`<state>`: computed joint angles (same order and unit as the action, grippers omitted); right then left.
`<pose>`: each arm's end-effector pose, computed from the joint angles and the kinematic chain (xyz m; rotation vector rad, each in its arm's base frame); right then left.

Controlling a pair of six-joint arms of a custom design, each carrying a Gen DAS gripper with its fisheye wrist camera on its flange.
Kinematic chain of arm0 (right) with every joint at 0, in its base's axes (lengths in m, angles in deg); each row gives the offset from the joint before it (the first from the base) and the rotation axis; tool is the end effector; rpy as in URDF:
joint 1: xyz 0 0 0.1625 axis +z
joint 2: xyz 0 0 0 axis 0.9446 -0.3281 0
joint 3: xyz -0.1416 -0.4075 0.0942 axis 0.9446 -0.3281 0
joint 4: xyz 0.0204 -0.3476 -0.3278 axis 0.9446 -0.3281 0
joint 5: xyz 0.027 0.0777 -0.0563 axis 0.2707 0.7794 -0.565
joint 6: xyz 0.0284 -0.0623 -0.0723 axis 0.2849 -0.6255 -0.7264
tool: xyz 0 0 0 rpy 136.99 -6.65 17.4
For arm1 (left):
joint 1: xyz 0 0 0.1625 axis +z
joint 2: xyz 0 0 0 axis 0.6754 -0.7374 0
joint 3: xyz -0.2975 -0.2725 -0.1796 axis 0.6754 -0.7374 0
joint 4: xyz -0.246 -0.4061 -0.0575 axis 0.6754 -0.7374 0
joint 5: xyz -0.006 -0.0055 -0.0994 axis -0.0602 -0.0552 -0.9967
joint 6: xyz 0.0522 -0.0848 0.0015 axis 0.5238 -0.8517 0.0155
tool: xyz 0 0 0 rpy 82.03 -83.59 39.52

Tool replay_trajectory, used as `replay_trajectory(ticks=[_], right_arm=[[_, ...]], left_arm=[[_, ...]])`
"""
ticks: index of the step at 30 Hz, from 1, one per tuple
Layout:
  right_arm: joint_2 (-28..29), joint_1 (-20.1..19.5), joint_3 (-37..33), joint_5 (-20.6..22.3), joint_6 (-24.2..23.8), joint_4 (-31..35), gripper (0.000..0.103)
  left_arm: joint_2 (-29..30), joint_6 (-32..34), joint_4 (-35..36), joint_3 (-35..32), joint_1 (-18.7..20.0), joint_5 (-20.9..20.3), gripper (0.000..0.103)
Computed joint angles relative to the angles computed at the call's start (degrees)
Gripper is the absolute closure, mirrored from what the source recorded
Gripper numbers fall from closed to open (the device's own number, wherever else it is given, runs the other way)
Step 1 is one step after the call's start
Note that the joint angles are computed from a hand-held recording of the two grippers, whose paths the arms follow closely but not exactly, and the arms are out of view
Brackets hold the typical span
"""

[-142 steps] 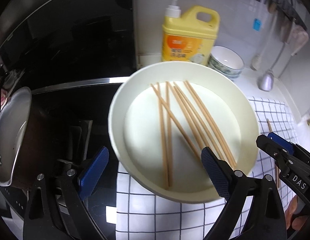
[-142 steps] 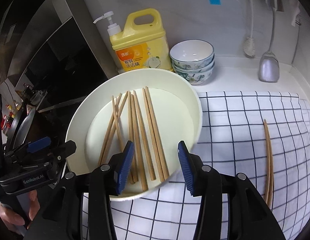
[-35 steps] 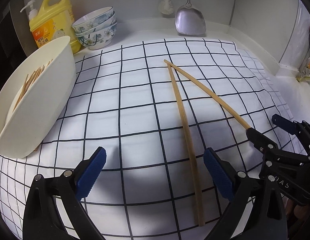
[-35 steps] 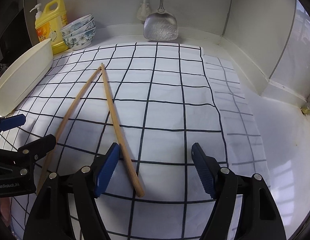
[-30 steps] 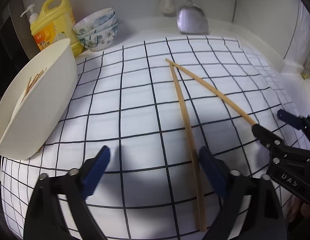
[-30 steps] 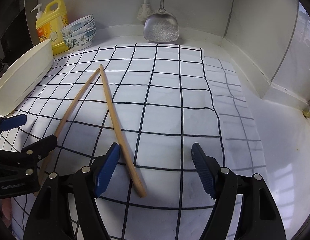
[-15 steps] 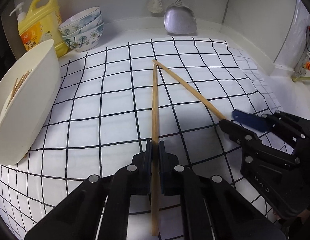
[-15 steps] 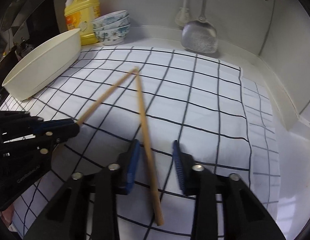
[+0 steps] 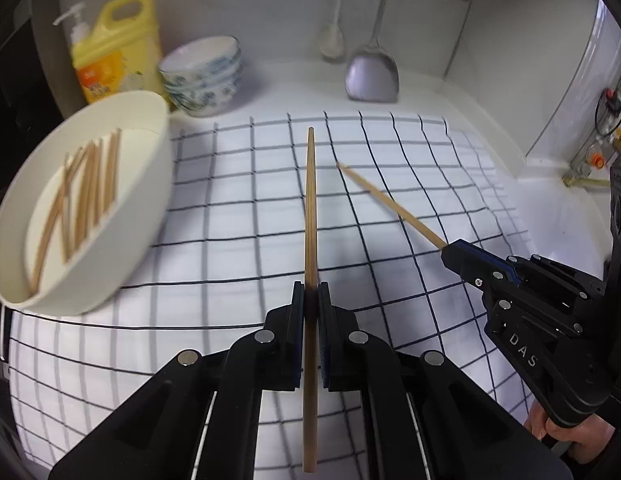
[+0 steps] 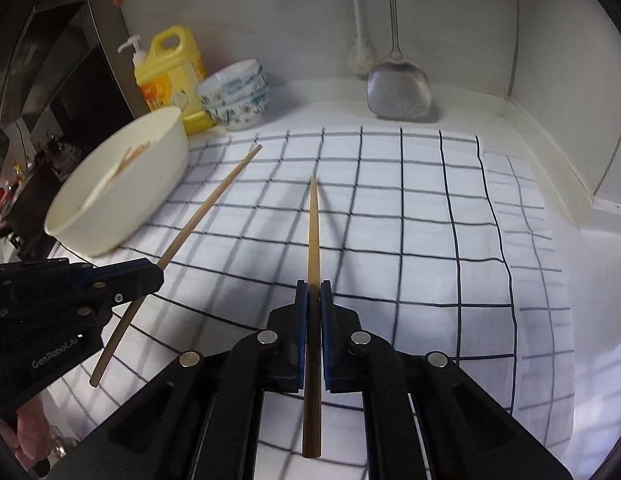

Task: Organize utensils
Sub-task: 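Lift and carry the left tool's chopstick over the basin while the right tool carries its own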

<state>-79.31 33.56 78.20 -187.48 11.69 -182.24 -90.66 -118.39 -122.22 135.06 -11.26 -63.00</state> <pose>0.1830 -0.4110 0.2795 0.3182 -2.3985 0.8295 -0.3686 -0.4509 0.1171 0.6827 2.4441 -0.4922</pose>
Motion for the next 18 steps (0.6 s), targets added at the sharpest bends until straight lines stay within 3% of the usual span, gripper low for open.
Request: replay_trajectory(ticks=[9,12,18], right_arm=[[8.22,10.61,-8.91,-3.91,5.02,1.43,0.097],[13.83,14.39,-13.72,-7.58,5.09,-0.48,0.097],[24.12,17.48,-22.49,-9.09,8.87,0.46,0.097]], left_arm=[[-12.23,0.03,7.92,0.25,2.31,5.56,0.096],[-15.22,4.7,6.7,-0.25,4.9,6.21,0.096],[-17.64,13.82,5.66,-3.11,10.94,4.8,0.096]])
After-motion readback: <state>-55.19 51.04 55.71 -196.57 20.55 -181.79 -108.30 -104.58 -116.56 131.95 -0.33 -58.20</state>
